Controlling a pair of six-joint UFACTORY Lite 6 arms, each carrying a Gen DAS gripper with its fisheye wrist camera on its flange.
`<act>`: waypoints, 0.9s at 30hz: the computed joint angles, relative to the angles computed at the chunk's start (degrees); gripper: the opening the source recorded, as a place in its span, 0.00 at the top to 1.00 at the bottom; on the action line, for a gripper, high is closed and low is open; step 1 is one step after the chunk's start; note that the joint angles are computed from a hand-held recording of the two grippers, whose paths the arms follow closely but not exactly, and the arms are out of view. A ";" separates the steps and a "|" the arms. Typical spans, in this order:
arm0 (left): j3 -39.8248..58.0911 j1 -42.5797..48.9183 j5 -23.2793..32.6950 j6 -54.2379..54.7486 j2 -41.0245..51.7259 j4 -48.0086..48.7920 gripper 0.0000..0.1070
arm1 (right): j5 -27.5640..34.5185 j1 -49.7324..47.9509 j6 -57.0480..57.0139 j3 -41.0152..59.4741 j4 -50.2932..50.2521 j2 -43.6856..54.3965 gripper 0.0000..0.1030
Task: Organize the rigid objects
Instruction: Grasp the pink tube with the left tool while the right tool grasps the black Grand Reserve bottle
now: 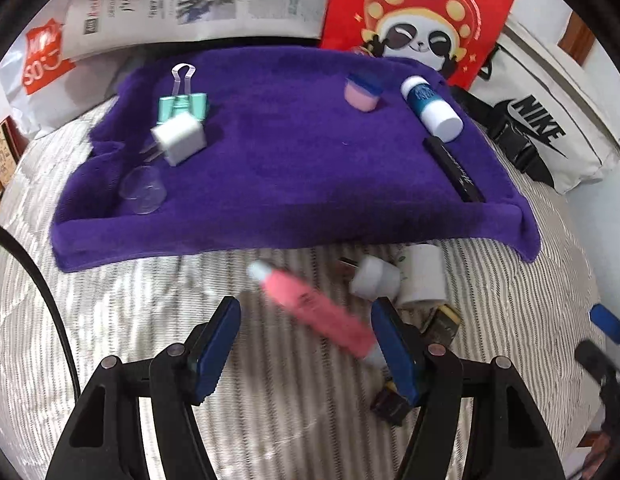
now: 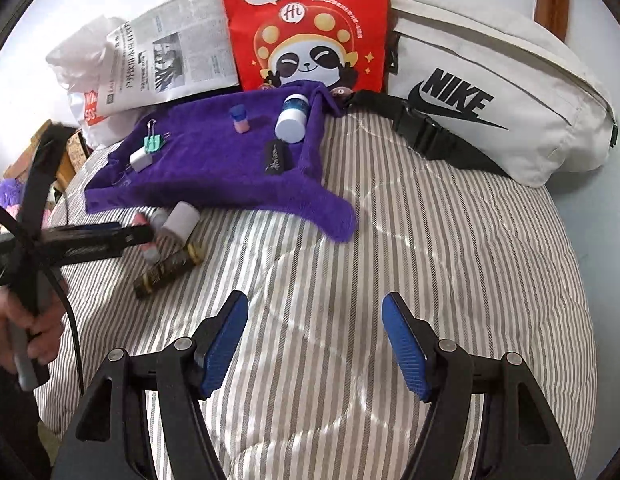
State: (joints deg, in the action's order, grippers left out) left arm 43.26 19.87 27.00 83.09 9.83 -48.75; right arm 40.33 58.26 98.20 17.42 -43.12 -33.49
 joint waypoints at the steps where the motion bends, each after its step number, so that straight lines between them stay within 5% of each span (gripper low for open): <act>1: -1.45 -1.20 -1.87 0.18 -1.14 -0.28 0.34 | 0.89 1.30 0.70 0.26 -0.11 0.10 0.33; 5: -7.64 -4.70 -10.04 6.94 -4.99 -6.05 0.31 | 3.74 4.77 2.50 1.39 -0.47 1.43 0.33; 16: -2.87 15.28 2.51 30.00 0.83 -13.41 0.33 | 3.18 8.12 6.00 0.09 -0.41 1.56 0.33; 21: -4.26 11.49 -0.06 37.22 0.90 -21.26 0.33 | 1.72 7.89 5.87 2.30 -1.28 5.02 0.33; 25: -4.80 9.96 0.73 40.84 0.50 -23.88 0.44 | 0.51 7.91 6.07 3.80 -1.91 7.42 0.33; 27: -5.38 10.25 2.05 40.59 -0.50 -22.49 0.70 | -0.05 8.05 6.37 4.30 -2.06 8.83 0.33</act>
State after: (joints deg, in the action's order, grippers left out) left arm 37.88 30.11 29.05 123.68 9.33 -71.23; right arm 40.28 66.31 104.57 21.72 -45.18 -24.66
